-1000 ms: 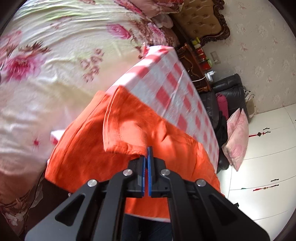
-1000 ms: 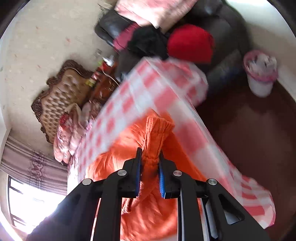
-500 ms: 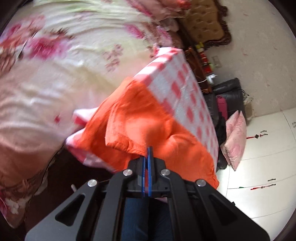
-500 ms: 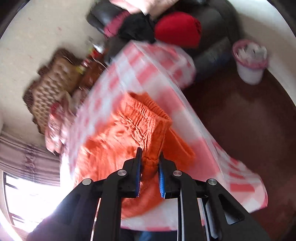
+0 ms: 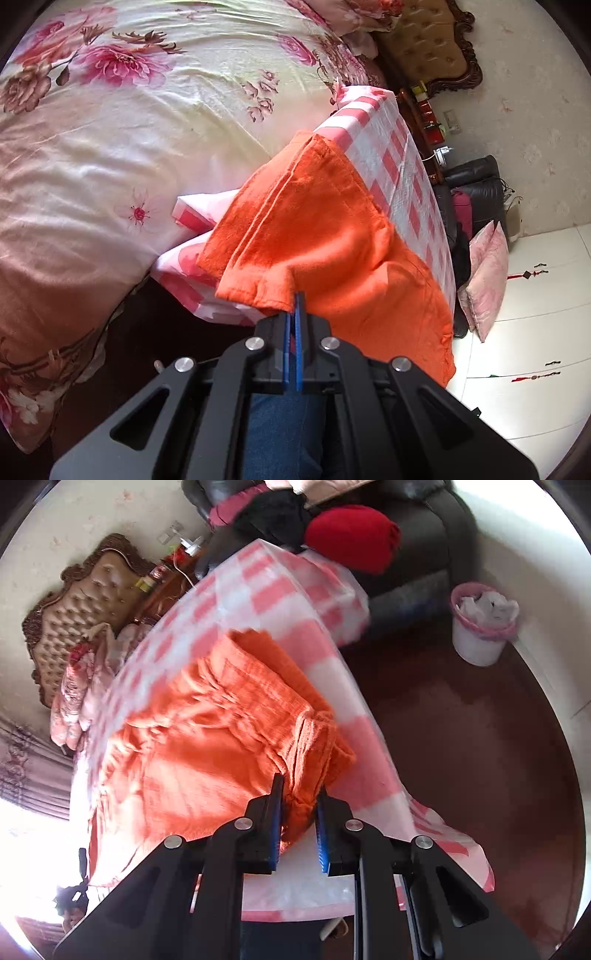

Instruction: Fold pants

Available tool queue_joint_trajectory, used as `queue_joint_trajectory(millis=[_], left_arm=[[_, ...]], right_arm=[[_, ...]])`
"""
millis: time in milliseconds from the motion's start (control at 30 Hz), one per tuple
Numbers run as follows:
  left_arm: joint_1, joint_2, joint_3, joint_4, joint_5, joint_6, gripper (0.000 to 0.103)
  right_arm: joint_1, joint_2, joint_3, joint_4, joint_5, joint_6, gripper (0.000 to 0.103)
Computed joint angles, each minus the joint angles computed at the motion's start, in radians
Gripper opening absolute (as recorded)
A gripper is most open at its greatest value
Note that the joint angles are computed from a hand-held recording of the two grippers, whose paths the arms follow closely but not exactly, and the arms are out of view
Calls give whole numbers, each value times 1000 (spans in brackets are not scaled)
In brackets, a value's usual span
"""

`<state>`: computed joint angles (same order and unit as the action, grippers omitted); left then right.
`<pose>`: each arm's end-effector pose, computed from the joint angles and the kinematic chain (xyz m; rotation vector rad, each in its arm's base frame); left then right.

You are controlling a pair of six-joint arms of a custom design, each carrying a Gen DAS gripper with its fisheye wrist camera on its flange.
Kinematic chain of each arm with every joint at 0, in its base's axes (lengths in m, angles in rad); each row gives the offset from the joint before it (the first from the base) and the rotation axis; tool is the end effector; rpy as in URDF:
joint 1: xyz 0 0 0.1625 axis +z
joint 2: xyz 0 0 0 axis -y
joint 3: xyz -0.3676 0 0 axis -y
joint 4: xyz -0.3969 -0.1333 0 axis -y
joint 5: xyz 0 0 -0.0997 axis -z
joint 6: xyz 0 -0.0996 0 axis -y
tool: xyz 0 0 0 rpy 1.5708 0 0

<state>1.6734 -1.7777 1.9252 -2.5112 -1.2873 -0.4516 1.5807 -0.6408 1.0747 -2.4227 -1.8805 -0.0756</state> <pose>0.2069 -0.4363 0.4678 -0.9139 2.6105 -1.2066 0.1107 -0.7834 0.1692 0.0267 -2.7666 0.5720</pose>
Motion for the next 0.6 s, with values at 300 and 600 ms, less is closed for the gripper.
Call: queue_joint_trajectory(millis=[300,600], left_arm=[[-19,-48,35,-35,121,58,28],[-47,222,-259,-58,249,460,46]], right_arm=[[44,21,24,-83,-196,-120,17],[106,114,-11,-227,-466,-266,46]])
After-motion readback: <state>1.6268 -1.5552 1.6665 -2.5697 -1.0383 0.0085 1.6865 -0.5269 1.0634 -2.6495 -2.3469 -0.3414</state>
